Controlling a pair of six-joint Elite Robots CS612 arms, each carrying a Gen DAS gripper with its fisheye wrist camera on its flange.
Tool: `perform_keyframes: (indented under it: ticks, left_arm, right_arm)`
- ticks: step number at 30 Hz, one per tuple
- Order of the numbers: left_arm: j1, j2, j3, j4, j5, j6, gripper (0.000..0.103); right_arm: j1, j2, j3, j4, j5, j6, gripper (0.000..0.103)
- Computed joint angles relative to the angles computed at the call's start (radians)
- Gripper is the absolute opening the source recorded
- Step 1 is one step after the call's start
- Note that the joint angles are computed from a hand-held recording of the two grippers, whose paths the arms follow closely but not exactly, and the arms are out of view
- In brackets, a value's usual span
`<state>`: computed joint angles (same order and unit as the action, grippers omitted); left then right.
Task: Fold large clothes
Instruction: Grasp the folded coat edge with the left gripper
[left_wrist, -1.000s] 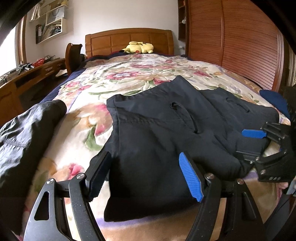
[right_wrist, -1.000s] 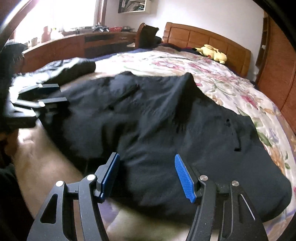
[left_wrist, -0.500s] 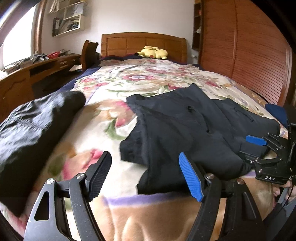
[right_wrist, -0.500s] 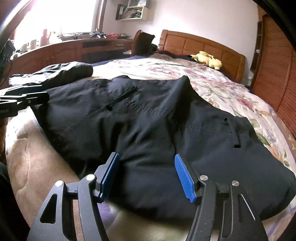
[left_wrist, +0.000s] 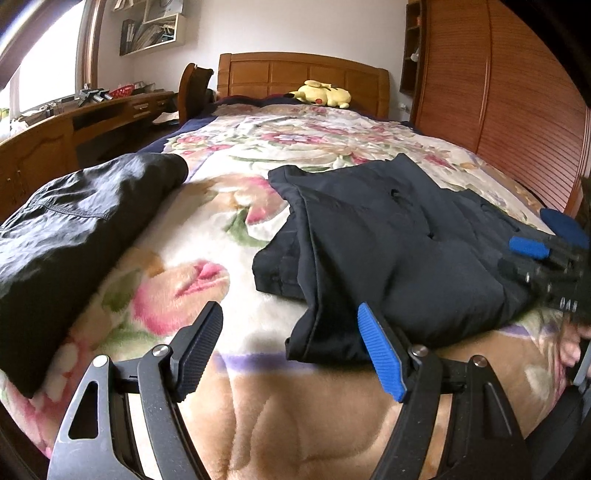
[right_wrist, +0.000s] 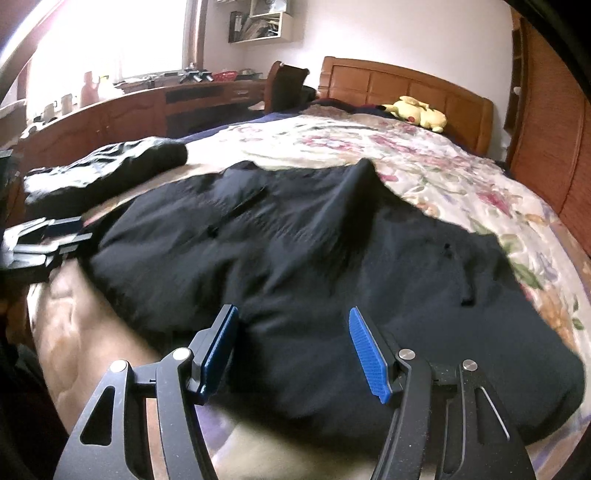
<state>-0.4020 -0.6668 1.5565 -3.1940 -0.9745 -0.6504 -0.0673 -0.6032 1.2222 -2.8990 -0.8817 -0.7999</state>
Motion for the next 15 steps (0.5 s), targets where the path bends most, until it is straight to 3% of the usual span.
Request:
perform_keyframes:
  ticks: [6,11,15]
  left_arm:
    - [0.002,0.004,-0.005,-0.006,-0.014,-0.002,0.076]
    - [0.003,0.01,-0.018,0.011,-0.019,-0.01,0.076]
    - [0.001,0.012,-0.027,0.027,-0.022,-0.007,0.076]
  right_arm:
    - [-0.018,0.016,-0.014,-0.03,0.005,0.025,0.064]
    - [-0.042,0.011,0.006,-0.019,0.054,0.019,0.064]
    - [-0.04,0.008,0.033,-0.081,0.032,-0.003,0.064]
